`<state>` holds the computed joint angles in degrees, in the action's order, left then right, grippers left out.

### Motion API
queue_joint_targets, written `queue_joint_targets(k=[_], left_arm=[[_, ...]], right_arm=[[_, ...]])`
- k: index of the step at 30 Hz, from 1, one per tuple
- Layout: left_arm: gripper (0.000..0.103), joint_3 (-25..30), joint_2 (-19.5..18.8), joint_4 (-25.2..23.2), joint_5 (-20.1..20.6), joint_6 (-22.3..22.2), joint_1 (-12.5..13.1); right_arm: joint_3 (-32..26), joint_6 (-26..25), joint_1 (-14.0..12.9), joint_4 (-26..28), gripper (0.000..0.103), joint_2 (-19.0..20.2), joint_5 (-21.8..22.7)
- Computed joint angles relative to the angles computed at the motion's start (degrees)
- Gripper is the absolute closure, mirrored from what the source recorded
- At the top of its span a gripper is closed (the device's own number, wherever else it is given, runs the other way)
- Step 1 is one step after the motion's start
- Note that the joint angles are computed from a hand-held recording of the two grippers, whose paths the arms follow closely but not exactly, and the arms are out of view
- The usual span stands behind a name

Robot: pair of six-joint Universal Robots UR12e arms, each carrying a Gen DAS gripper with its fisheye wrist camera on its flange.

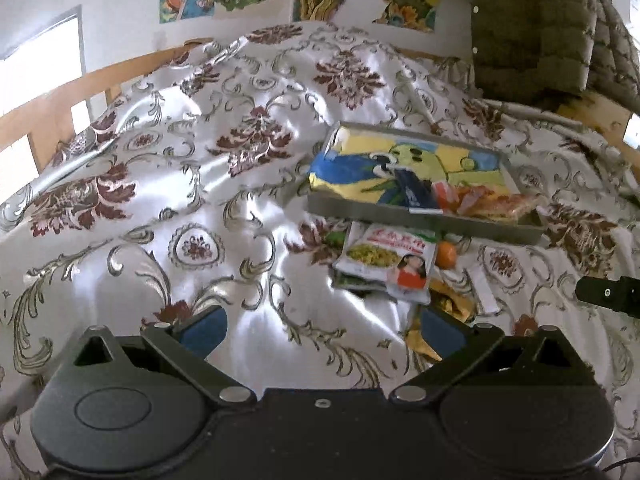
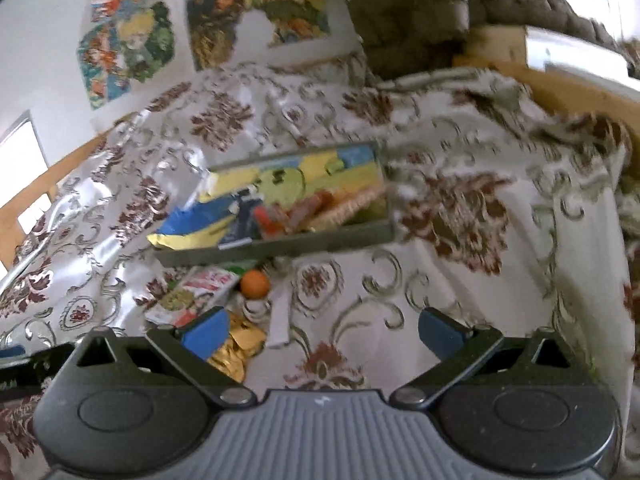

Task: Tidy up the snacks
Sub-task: 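Withdraw both open tools from the tray toward the remaining loose snacks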

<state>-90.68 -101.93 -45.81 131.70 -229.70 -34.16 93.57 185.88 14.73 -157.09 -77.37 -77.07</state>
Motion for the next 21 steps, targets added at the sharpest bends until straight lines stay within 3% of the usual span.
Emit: queue_joint_targets(k=[3, 8, 15, 21], left_arm=[[0.001, 0.33, -0.42, -0.91, -0.83, 1.94, 0.16], [0.001, 0.8, -1.26, -1.57, -2.65, 4.42, 0.59], [0.001, 1.18, -1.98, -1.4, -5.77, 9.0, 1.39], [0.001, 0.82, -2.8, 4.09, -8.55, 13.68, 2.05]], right_arm=[[-1.41, 0.87, 0.13, 5.93, 0.0, 0.5, -2.0], [-2.94, 2.72, -0.35, 12.11, 0.0, 1.34, -0.65], [-4.13, -0.15, -0.36, 15.02, 0.0, 2.13, 2.5], [-5.83, -3.88, -0.81, 14.25, 0.0, 3.55, 6.03]])
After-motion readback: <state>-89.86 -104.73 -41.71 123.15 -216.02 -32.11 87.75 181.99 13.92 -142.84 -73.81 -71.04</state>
